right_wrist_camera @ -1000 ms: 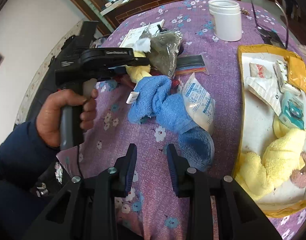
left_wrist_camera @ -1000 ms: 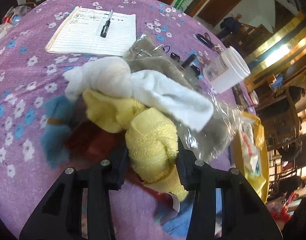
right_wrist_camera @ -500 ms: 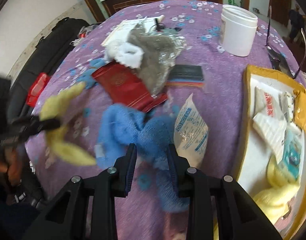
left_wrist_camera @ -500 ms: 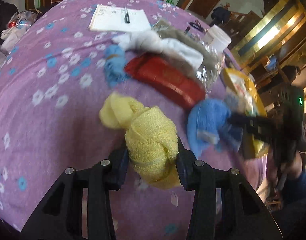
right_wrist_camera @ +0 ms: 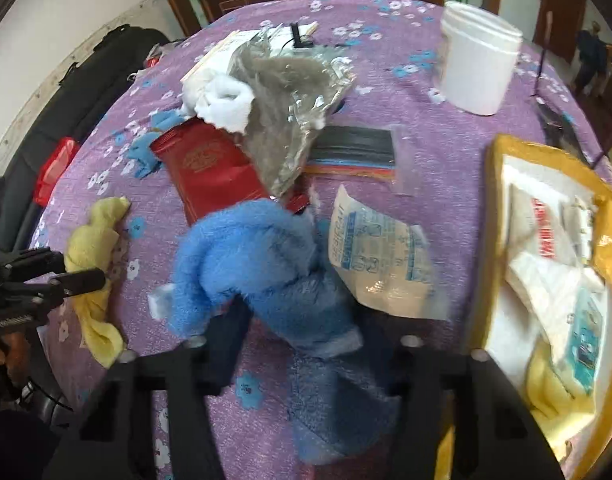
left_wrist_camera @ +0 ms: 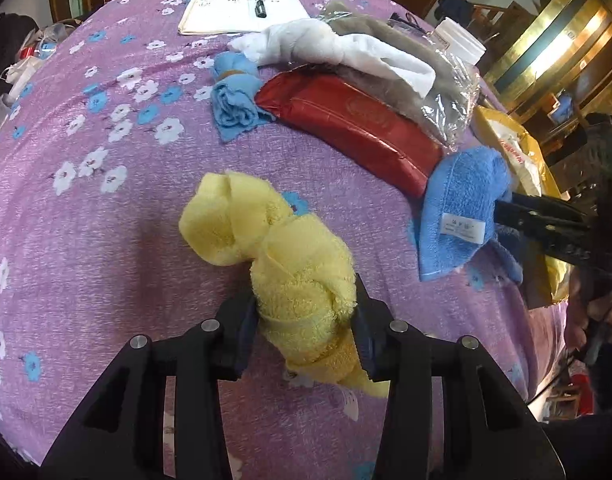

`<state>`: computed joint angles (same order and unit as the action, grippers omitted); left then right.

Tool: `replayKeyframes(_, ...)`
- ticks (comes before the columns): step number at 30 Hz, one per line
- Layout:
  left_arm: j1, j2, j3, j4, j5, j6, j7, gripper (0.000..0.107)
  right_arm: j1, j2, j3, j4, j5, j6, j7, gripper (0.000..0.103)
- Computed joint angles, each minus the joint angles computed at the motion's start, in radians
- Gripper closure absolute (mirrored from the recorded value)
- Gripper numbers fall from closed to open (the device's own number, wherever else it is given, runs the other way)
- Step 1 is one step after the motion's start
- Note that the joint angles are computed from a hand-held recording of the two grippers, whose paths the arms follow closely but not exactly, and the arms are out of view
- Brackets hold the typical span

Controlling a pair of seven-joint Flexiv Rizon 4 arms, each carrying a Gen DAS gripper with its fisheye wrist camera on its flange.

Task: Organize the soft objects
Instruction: 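Grasp the yellow towel with the left gripper while the right gripper grasps the blue towel, then carry the yellow towel with the left gripper while the right gripper carries the blue towel over the tray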

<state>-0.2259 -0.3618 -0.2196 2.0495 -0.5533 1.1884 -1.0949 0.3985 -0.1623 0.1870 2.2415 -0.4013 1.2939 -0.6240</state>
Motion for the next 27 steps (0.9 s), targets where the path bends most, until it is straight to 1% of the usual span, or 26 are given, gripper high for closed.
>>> replayKeyframes(1, 0.010, 0.006, -0.022, 0.012, -0.031, 0.019, 0.031, 0.066, 0.002, 0.015, 0.000, 0.012, -0.002, 0.017, 0.017, 0.064)
replayKeyframes(3, 0.023, 0.017, -0.057, 0.026, -0.086, 0.056, 0.091, 0.066, 0.005, 0.036, 0.000, 0.030, -0.014, 0.049, 0.050, 0.064)
replayKeyframes(5, 0.036, 0.026, -0.093, 0.027, -0.162, 0.079, 0.155, 0.066, 0.003, 0.050, 0.014, 0.041, 0.008, 0.093, 0.059, 0.064)
replayKeyframes(9, 0.022, 0.037, -0.106, 0.011, -0.226, 0.089, 0.224, 0.066, 0.005, 0.067, 0.036, 0.049, 0.054, 0.175, 0.050, 0.064)
replayKeyframes(12, 0.001, 0.043, -0.104, -0.002, -0.255, 0.087, 0.268, 0.066, 0.005, 0.076, 0.042, 0.045, 0.083, 0.195, 0.039, 0.064)
replayKeyframes(15, -0.020, 0.046, -0.094, -0.016, -0.267, 0.079, 0.298, 0.066, -0.005, 0.081, 0.060, 0.045, 0.159, 0.228, 0.013, 0.064)
replayKeyframes(18, -0.031, 0.051, -0.097, -0.024, -0.295, 0.072, 0.337, 0.066, 0.001, 0.087, 0.055, 0.051, 0.170, 0.245, 0.028, 0.064)
replayKeyframes(22, -0.049, 0.043, -0.084, -0.054, -0.298, 0.047, 0.351, 0.066, 0.007, 0.110, 0.031, 0.074, 0.110, 0.272, 0.087, 0.064)
replayKeyframes(25, -0.062, 0.037, -0.083, -0.080, -0.286, 0.028, 0.359, 0.066, -0.006, 0.141, -0.004, 0.118, -0.041, 0.306, 0.219, 0.064)
replayKeyframes(26, -0.065, 0.037, -0.083, -0.084, -0.287, 0.025, 0.364, 0.066, -0.021, 0.154, -0.008, 0.133, -0.084, 0.320, 0.262, 0.064)
replayKeyframes(27, -0.068, 0.034, -0.085, -0.094, -0.284, 0.021, 0.370, 0.066, -0.044, 0.163, -0.014, 0.149, -0.161, 0.339, 0.332, 0.064)
